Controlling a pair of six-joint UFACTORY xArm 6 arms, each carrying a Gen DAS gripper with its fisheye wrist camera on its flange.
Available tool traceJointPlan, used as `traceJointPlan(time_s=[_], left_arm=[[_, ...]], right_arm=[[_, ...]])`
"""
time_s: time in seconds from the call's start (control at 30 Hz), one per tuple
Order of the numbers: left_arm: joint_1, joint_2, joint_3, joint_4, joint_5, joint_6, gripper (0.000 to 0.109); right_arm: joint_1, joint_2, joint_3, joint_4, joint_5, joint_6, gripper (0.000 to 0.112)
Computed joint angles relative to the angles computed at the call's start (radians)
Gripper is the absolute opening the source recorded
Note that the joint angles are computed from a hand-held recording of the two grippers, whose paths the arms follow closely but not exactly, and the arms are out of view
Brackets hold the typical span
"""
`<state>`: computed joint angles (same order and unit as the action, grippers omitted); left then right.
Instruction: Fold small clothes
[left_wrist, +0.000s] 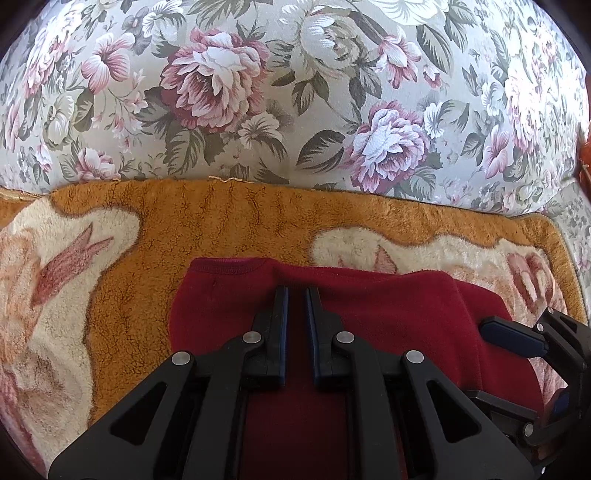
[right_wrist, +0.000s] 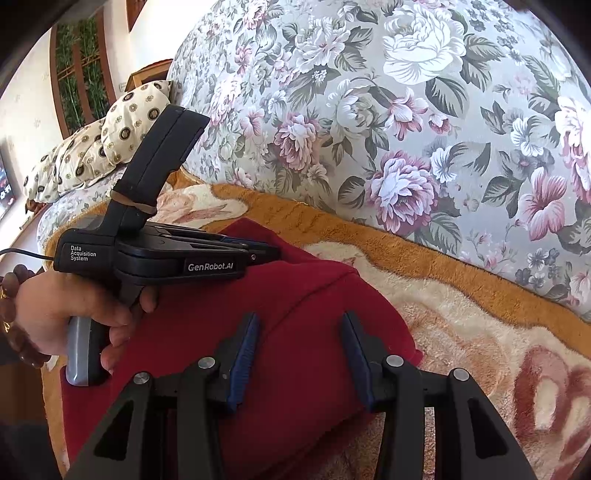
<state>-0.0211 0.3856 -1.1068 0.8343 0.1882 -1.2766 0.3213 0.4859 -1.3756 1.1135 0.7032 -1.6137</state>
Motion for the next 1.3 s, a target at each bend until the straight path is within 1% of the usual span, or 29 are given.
traceJointPlan(time_s=[0.1,0.17,0.23,0.27,0.33,0.4,0.43,0.47,0.5,0.57,0.6,0.63,0.67,0.73,0.8,0.83,0.87,0.9,0.93,0.97,1.03,1.07,1.1,1.13,1.17,1.2,1.23,1.27,1.3], left_arm=[[-0.010,0.003,-0.013,-0.002,0.029,0.014,0.011],[-0.022,0.004,-0.025,-0.013,0.065,0.039,0.011],[-0.040,-0.001,-0.035,-0.044,0.114,0.090,0.011],[-0.053,-0.009,-0.040,-0.093,0.149,0.151,0.011],[-0.068,-0.031,-0.032,-0.161,0.182,0.233,0.010],[-0.081,-0.086,0.013,-0.197,0.180,0.265,0.010],[-0.084,-0.118,0.045,-0.211,0.165,0.264,0.010],[-0.086,-0.157,0.085,-0.203,0.141,0.244,0.010],[-0.087,-0.203,0.133,-0.173,0.108,0.210,0.010],[-0.092,-0.278,0.220,-0.160,0.039,0.190,0.012],[-0.104,-0.317,0.264,-0.138,0.018,0.167,0.015],[-0.114,-0.347,0.294,-0.074,0.013,0.102,0.018],[-0.121,-0.373,0.321,-0.010,0.010,0.033,0.023],[-0.135,-0.417,0.376,0.098,-0.012,-0.110,0.024],[-0.153,-0.450,0.417,0.256,-0.030,-0.307,0.024],[-0.165,-0.467,0.437,0.336,-0.031,-0.400,0.025],[-0.181,-0.477,0.451,0.373,-0.027,-0.453,0.030],[-0.192,-0.483,0.473,0.369,-0.037,-0.470,0.033],[-0.200,-0.487,0.494,0.328,-0.053,-0.444,0.033],[-0.210,-0.497,0.515,0.323,-0.060,-0.455,0.033],[-0.237,-0.538,0.551,0.385,-0.048,-0.542,0.033],[-0.249,-0.565,0.572,0.381,-0.044,-0.557,0.033],[-0.269,-0.599,0.597,0.336,-0.024,-0.539,0.033],[-0.297,-0.636,0.619,0.277,0.018,-0.511,0.033],[-0.339,-0.675,0.636,0.228,0.084,-0.498,0.034],[-0.392,-0.716,0.646,0.194,0.169,-0.503,0.045],[-0.431,-0.749,0.656,0.182,0.228,-0.518,0.055],[-0.477,-0.787,0.668,0.197,0.287,-0.565,0.074],[-0.527,-0.830,0.684,0.216,0.343,-0.609,0.082]], right_arm=[[0.009,-0.002,0.002,-0.021,-0.021,0.018,0.044],[0.023,-0.011,0.009,-0.067,-0.053,0.086,0.044],[0.059,-0.043,0.049,-0.132,-0.146,0.181,0.045],[0.076,-0.059,0.071,-0.166,-0.189,0.221,0.045],[0.130,-0.117,0.153,-0.298,-0.321,0.340,0.046],[0.153,-0.160,0.214,-0.364,-0.380,0.408,0.046],[0.161,-0.180,0.243,-0.365,-0.408,0.409,0.046],[0.173,-0.208,0.287,-0.345,-0.457,0.386,0.046],[0.178,-0.230,0.317,-0.319,-0.485,0.362,0.046],[0.172,-0.268,0.353,-0.241,-0.481,0.287,0.046],[0.164,-0.299,0.383,-0.207,-0.477,0.257,0.046],[0.158,-0.320,0.405,-0.192,-0.478,0.240,0.046],[0.148,-0.344,0.429,-0.166,-0.473,0.207,0.046],[0.124,-0.382,0.463,-0.130,-0.441,0.163,0.046],[0.089,-0.432,0.516,-0.064,-0.405,0.101,0.046],[0.076,-0.457,0.544,-0.039,-0.396,0.080,0.046],[0.062,-0.482,0.572,-0.015,-0.386,0.058,0.045],[0.054,-0.500,0.593,0.004,-0.384,0.042,0.045],[0.050,-0.520,0.620,0.023,-0.394,0.027,0.045],[0.047,-0.544,0.651,0.037,-0.410,0.022,0.045],[0.031,-0.577,0.696,0.019,-0.407,0.043,0.045],[0.032,-0.595,0.721,0.023,-0.431,0.046,0.045],[0.035,-0.615,0.753,-0.015,-0.463,0.089,0.045],[0.030,-0.631,0.773,-0.071,-0.463,0.148,0.045],[0.018,-0.656,0.795,-0.137,-0.450,0.223,0.045],[0.009,-0.694,0.822,-0.182,-0.438,0.288,0.045],[0.006,-0.732,0.845,-0.203,-0.430,0.330,0.045],[0.003,-0.787,0.875,-0.208,-0.415,0.368,0.045],[-0.003,-0.851,0.903,-0.184,-0.388,0.396,0.046]])
